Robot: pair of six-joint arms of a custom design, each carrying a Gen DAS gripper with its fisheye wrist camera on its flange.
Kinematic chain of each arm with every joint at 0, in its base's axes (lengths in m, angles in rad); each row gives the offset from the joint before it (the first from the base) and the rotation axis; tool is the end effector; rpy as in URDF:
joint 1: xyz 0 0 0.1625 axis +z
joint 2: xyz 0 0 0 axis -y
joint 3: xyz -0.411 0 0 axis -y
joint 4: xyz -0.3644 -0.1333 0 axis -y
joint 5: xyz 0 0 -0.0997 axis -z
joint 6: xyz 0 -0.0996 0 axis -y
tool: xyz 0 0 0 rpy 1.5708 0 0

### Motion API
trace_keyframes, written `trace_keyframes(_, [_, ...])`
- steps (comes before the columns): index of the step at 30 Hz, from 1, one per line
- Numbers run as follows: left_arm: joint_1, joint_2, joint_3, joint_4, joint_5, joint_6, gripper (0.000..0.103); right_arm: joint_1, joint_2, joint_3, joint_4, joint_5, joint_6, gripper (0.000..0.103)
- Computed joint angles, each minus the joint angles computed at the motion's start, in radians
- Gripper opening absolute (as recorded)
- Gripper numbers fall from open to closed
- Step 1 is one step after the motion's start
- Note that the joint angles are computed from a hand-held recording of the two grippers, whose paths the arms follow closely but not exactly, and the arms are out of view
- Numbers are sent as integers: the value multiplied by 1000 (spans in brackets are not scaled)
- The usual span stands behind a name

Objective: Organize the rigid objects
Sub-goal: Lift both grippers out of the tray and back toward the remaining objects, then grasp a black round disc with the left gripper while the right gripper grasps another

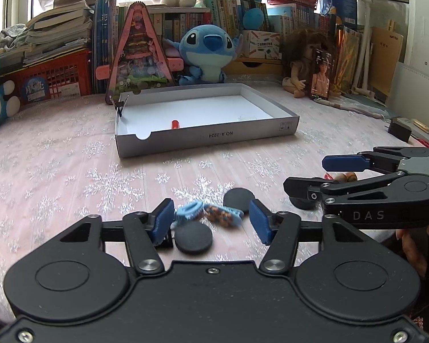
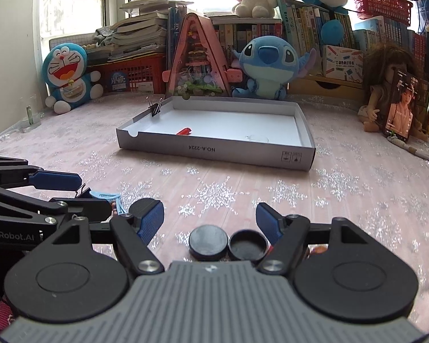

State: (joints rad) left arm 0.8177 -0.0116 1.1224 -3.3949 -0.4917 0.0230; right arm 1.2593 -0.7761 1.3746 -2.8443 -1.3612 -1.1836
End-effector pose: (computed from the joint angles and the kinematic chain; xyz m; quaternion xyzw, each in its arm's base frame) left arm -0.3030 -0.6465 -0.1296 0.1382 0.8120 -0.4517 0.3428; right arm -0.0781 -0.7450 0.2313 0.4277 -0.8360 0.3086 0.1515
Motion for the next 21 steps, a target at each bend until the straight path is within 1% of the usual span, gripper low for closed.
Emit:
trace_keyframes(1, [-4,3,2,-6,9,6,49,-3,-4,8,-2,1,0,81])
trace_keyframes(3, [-10,6,7,-14,20,10,47,-7,-11,21,-8,3,-6,81])
trace_keyframes(7, [-18,-13,53,-12,6,-38,43,-15,-23,51,-26,18,-32,81])
trace_keyframes(13, [-28,-16,79,-4,-2,-51,42,-26,-47,83,-4,41,-52,80])
trace_keyframes(18, [-16,-17,77,49,8,-133,39,-27,-50,95,-3,34,-50,77])
trace_keyframes(21, [-8,-25,86,77,11,-184,37,-28,-47,89,4,28,-38,73])
